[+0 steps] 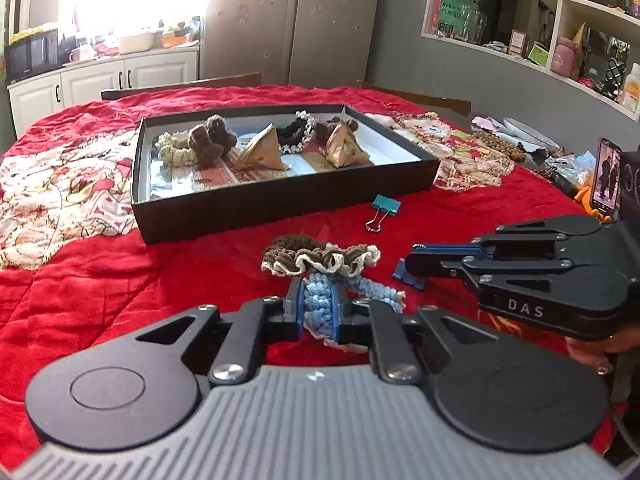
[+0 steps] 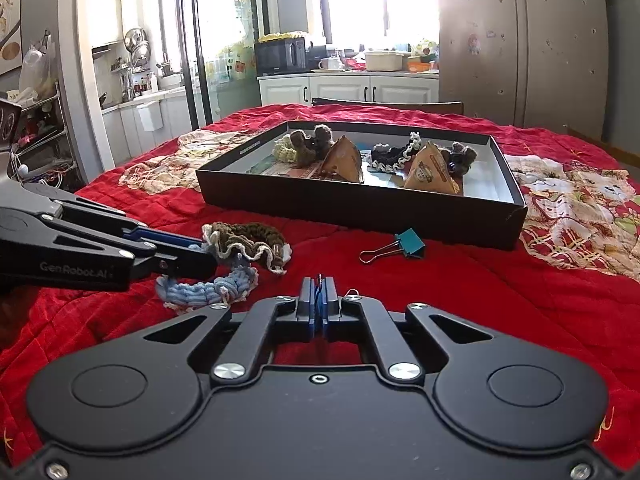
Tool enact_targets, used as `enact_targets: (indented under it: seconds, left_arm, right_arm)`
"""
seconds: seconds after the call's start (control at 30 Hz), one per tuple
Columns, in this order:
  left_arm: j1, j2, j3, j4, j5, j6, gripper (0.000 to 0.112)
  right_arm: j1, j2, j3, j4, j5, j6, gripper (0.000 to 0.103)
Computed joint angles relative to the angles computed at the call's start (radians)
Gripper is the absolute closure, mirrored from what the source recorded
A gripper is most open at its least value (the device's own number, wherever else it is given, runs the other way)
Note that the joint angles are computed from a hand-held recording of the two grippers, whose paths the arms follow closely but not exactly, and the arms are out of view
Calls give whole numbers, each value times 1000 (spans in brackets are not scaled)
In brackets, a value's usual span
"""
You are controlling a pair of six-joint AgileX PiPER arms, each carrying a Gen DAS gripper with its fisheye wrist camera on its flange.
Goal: Organize objects
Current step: 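Lift the held bracelet and binder clip off the quilt with both tools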
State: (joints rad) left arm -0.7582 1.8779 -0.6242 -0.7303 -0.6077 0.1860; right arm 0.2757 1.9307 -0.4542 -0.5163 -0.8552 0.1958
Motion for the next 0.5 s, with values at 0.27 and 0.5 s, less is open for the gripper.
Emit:
enact_targets:
  seconds: [0.27, 0.5]
  left_arm:
    - [-31, -38, 17, -42, -24, 44, 97]
    - [-59, -71, 28, -89, -49, 96, 97]
  right_arm:
    - [-13, -17, 22, -22, -26, 11, 102]
    - [-21, -33, 34, -36, -42, 25, 102]
